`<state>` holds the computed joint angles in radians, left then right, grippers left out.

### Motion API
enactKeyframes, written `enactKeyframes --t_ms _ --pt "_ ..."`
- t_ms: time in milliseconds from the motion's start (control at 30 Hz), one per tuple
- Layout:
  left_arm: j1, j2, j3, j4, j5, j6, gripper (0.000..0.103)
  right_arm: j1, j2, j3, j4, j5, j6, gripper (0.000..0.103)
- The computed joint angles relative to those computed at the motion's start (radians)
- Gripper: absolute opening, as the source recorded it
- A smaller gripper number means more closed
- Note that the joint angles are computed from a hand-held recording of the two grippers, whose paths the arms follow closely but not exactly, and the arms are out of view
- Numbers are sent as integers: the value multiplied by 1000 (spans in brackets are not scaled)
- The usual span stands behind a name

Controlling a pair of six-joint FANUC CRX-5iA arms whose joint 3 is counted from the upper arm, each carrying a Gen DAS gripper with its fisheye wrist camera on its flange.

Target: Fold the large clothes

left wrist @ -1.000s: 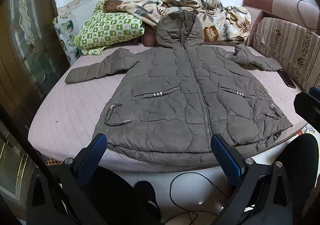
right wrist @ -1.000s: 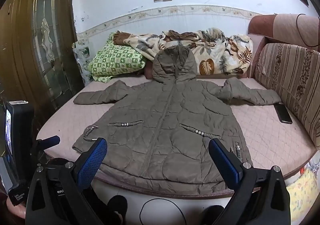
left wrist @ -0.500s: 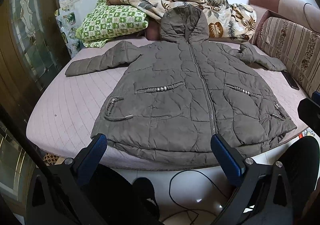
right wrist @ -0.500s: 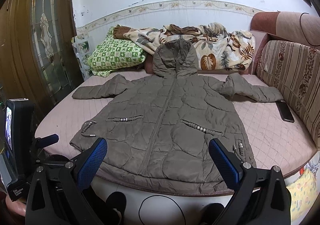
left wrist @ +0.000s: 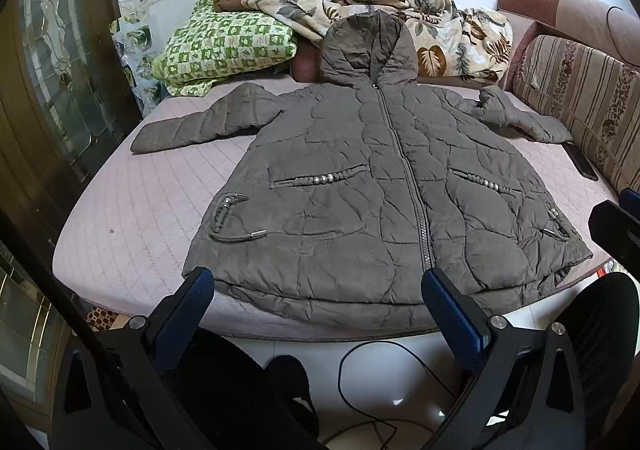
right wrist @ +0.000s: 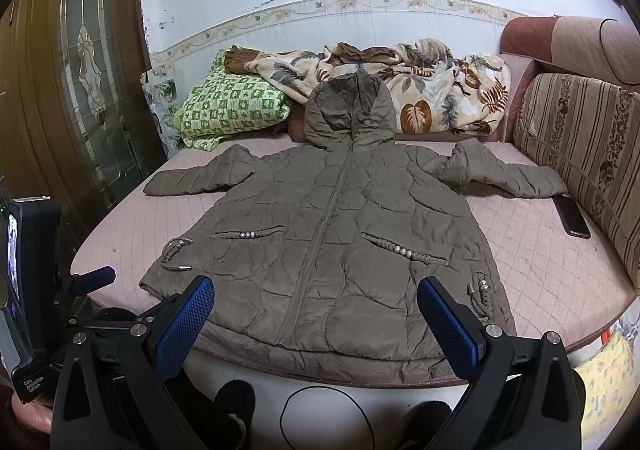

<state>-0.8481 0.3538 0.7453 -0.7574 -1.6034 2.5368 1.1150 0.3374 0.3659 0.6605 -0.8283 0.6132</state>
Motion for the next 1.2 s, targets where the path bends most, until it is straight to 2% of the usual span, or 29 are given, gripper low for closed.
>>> enactKeyframes --t_ms 367,533,600,667,733,767,867,967,1033,1200 --pt "13 -8 -1 43 1 -9 103 2 4 64 -109 -61 47 102" --pt "25 2 22 87 -22 -23 103 -7 -9 8 -58 -14 11 102" --pt "45 -21 12 172 27 -7 103 -16 -17 -25 -33 18 -12 102" --pt "52 -20 21 191 23 -16 103 -21 -18 -13 -67 17 -2 102" --pt "38 -33 -8 144 64 -2 103 -27 -17 -1 -103 18 11 102" --pt "44 -36 -8 146 67 -13 103 -33 -16 18 -146 20 30 102" --pt "42 -32 -12 51 94 0 103 -74 -1 76 -262 4 67 102" --pt "49 -64 -38 -45 201 49 103 -125 22 127 -327 -45 56 102" --pt "73 -48 9 -66 211 24 103 -151 31 142 -319 -66 33 102" --pt "168 103 262 -20 179 -146 103 -250 56 201 -312 -102 -4 102"
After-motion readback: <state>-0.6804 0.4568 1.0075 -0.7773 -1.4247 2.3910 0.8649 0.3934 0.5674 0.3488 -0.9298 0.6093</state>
